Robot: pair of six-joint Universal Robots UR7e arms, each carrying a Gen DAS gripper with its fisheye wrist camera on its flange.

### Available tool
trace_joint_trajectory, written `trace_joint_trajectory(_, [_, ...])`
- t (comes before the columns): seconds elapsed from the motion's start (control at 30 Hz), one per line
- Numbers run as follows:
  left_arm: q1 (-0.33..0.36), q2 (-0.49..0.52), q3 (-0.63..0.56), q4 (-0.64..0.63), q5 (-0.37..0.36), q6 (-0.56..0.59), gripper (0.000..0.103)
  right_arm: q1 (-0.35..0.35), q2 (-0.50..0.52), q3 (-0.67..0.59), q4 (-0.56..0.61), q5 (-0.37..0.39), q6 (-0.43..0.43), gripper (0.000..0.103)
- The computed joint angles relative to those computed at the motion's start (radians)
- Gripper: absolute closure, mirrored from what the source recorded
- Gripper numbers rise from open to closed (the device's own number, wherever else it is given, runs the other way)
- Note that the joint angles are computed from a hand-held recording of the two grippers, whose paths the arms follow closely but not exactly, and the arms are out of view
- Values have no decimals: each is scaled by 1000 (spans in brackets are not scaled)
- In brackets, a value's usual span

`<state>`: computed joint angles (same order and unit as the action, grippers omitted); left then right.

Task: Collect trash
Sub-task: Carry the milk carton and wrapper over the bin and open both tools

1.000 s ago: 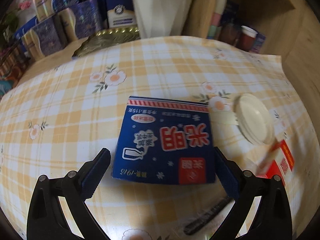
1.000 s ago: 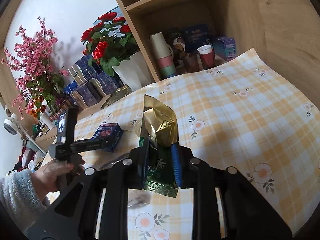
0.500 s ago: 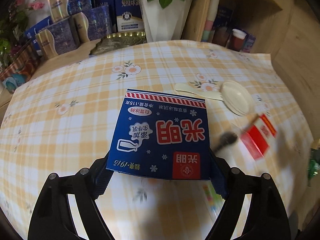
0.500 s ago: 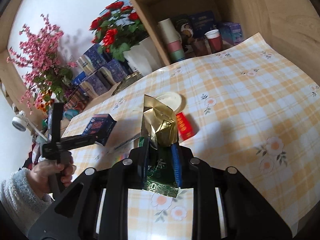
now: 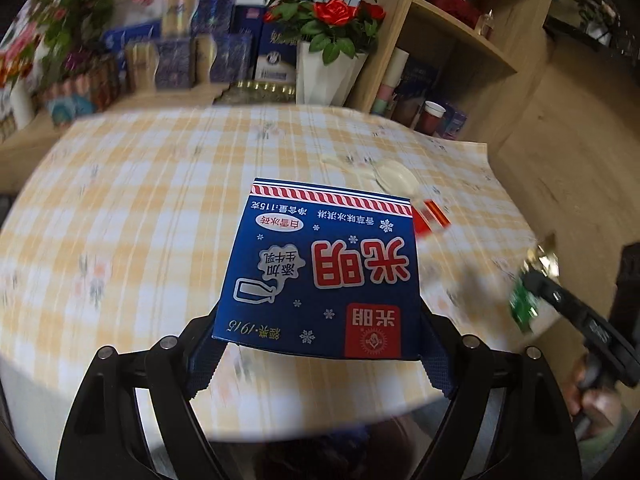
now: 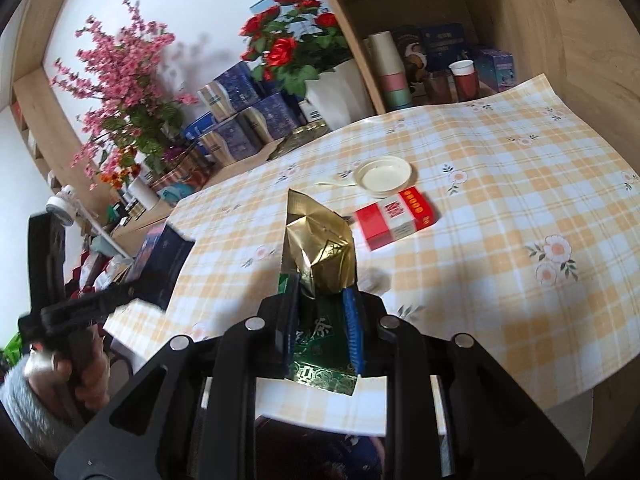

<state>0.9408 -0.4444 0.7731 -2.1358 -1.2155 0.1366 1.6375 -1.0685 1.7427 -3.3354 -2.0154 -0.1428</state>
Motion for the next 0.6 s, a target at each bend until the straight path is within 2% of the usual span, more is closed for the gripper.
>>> trace_joint_trajectory(0.07, [-6, -97, 161, -46, -3, -25, 22, 13, -9, 24, -5, 4, 2, 79])
trace_joint_trajectory(0.2, [-30, -216, 361, -81, 37, -20, 22, 36, -26, 62, -7, 8, 9, 79])
trace_joint_trajectory(0.27, [-39, -267, 429, -63, 23, -35, 22, 53, -34, 86, -24, 4, -1, 79])
trace_joint_trajectory(0.47, [-55, -353, 544, -18, 4, -64, 22, 84, -69, 153, -70, -1, -8, 79])
trace_joint_trajectory(0.6, [-50, -358, 557, 29, -39, -82, 22, 93, -89, 183, -91, -17, -3, 79])
